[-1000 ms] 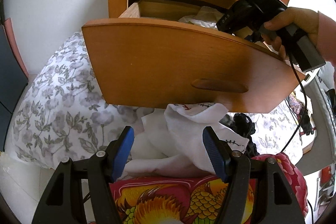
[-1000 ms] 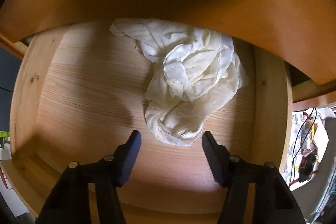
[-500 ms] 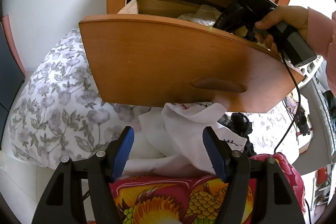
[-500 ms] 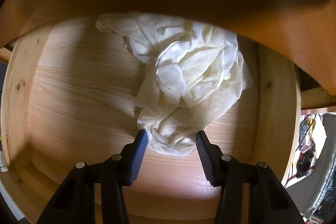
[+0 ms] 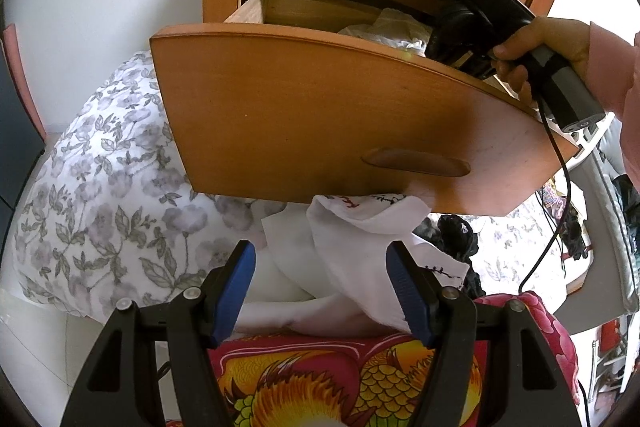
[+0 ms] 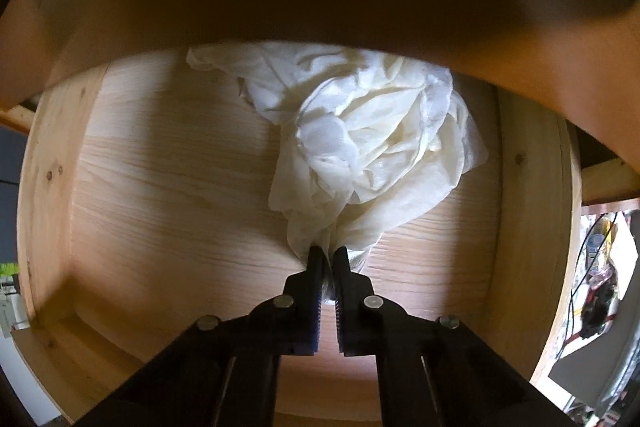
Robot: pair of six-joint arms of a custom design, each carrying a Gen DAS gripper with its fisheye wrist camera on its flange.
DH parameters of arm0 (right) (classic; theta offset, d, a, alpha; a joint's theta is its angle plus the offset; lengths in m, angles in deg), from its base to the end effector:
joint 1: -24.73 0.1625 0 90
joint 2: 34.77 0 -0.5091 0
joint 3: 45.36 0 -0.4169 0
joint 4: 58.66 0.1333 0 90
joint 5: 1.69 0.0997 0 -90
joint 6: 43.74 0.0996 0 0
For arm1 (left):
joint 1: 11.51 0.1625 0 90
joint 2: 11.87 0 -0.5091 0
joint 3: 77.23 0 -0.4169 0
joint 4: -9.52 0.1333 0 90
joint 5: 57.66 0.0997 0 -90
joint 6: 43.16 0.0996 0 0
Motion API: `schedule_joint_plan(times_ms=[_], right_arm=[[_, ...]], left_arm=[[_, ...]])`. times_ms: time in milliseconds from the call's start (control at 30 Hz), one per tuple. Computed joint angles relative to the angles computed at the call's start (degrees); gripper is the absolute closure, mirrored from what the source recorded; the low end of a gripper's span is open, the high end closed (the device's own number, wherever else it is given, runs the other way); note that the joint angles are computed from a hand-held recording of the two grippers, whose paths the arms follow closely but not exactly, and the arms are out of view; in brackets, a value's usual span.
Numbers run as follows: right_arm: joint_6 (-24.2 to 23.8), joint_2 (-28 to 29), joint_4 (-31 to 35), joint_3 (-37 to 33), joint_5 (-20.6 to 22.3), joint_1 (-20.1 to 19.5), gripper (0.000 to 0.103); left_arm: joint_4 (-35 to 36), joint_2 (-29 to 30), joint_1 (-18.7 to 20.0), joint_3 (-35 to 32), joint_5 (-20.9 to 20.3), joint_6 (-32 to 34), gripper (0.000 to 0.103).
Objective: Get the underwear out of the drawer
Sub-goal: 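Lift the cream garment up out of the drawer with the right tool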
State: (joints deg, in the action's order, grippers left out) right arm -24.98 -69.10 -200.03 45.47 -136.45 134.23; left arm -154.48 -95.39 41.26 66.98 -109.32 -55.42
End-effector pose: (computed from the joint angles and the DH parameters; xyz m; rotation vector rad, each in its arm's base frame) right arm 0.3077 -0.6798 0.0226 0.0589 -2.3664 0.2192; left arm -0.0725 -0.4178 0.2517 0.4510 2.5159 -0.6423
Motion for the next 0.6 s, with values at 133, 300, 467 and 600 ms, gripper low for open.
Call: schedule_joint_plan(times_ms=[133, 300, 467, 600], right_arm=[[-1.47, -1.15, -2.35, 1.49, -0.53, 0.46, 0.098], [-3.49, -3.53, -7.13, 4.32, 0.77, 1.22, 0.098], [-5.99, -7.24, -16.68, 10.99, 5.33, 2.47, 0.098], [-8.19, -10.26, -23.31, 16.11, 10.09, 2.89, 0.098]], left_arm=[[0.06, 0.04, 0.18, -0.06, -0.22, -0.14, 0.034], [0.14, 0.01, 0.19, -0.10, -0.22, -0.19, 0.034], [0.34, -0.22, 0.18, -0.07, -0.18, -0.59, 0.034], [0.39, -0.22, -0.23, 0.10, 0.47, -0.87, 0.034]])
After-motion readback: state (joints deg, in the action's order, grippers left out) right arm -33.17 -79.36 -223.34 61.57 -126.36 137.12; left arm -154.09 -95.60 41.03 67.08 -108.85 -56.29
